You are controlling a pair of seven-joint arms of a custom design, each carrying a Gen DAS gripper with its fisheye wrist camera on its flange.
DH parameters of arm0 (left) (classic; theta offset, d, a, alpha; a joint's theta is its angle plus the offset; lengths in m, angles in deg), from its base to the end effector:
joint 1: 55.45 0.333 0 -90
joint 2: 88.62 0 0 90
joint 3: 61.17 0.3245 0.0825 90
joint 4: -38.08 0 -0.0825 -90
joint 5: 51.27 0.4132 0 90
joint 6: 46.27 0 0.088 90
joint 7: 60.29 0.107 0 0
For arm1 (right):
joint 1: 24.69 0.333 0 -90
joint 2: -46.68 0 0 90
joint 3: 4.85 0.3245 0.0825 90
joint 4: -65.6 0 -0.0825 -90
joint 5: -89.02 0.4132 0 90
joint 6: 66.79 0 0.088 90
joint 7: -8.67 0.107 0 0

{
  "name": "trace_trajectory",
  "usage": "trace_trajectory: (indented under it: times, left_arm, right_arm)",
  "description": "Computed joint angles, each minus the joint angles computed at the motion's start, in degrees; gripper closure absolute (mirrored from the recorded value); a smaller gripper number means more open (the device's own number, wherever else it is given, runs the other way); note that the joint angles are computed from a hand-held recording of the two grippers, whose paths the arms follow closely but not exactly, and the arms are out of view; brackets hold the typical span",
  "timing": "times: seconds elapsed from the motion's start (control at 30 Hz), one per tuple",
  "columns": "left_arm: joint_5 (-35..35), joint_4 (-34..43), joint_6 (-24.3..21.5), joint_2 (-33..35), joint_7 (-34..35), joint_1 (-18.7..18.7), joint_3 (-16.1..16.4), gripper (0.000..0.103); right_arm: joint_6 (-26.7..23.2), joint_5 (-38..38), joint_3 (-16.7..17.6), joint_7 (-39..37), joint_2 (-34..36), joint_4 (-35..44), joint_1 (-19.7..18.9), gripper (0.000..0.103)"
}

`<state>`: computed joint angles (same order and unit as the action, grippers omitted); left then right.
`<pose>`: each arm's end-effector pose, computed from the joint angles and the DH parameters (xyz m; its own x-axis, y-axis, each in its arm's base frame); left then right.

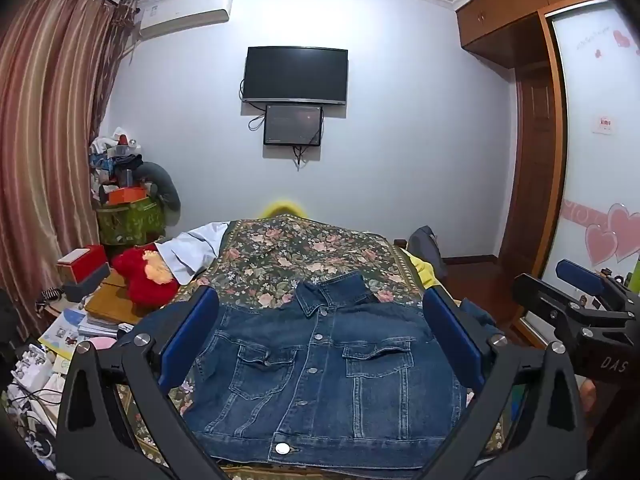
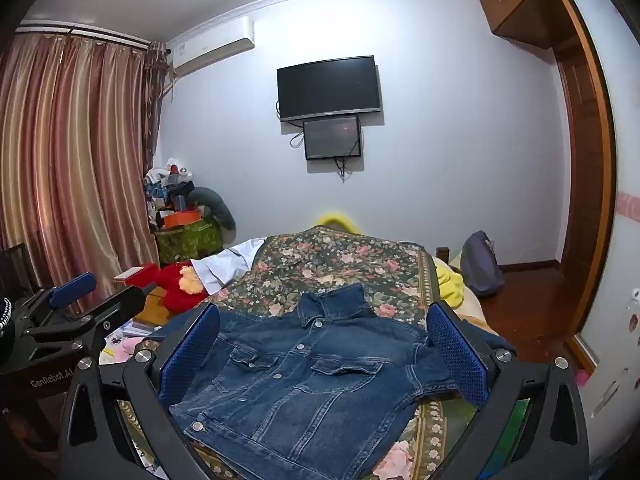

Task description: Fold large clothes

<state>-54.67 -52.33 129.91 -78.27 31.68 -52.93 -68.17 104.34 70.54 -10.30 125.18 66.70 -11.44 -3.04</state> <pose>0.6850 -0.0394 0.7001 -0.0737 -0.9962 0.0469 -0.2531 -0.0268 -0.9671 0.6948 0.2417 0.6925 0.2010 -0.9752 -0.0931 -0.2773 0.0345 -0.9602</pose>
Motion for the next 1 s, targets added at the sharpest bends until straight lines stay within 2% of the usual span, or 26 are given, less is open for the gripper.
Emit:
trace_trajectory:
  times: [0.03, 0.07, 0.17, 0.33, 0.43, 0.47, 0.53, 1.0]
  left_arm:
    - [-0.3, 0.0, -0.2, -0.1, 0.1, 0.1, -0.2, 0.0]
    - [-2.9, 0.4, -1.4, 0.0, 2.6, 1.6, -2.0, 0.0]
    - [-2.5, 0.9, -1.4, 0.7, 2.6, 0.9, -1.2, 0.0]
    - [-4.3, 0.7, -1.4, 0.6, 4.3, 1.5, -1.9, 0.0]
    - [-2.9, 1.1, -1.8, 0.6, 2.8, 0.5, -0.7, 0.0]
    - [-2.7, 1.1, -1.8, 0.7, 2.7, 0.5, -0.6, 0.0]
    - [-2.9, 1.2, -1.8, 0.8, 2.8, 0.7, -0.8, 0.0]
    - [-2.2, 0.6, -0.9, 1.0, 2.5, 0.8, -0.7, 0.0]
  right_arm:
    - [0.0, 0.1, 0.1, -0.1, 0.0, 0.0, -0.1, 0.0]
    - [0.1, 0.2, 0.1, -0.2, 0.0, 0.0, -0.1, 0.0]
    - [-0.2, 0.4, 0.1, -0.4, 0.0, 0.1, -0.2, 0.0]
    - [-0.6, -0.5, -0.5, 0.2, 0.1, 0.3, 0.5, 0.0]
    - [-1.1, -1.4, -0.7, 0.9, 0.1, 0.5, 1.0, 0.0]
    - [-0.5, 0.7, 1.0, -0.8, -0.2, 0.0, -0.9, 0.0]
    - [-0.3, -0.1, 0.0, 0.3, -0.5, -0.6, 0.1, 0.0]
    - [-1.0, 0.8, 0.4, -0.5, 0.4, 0.9, 0.1, 0.0]
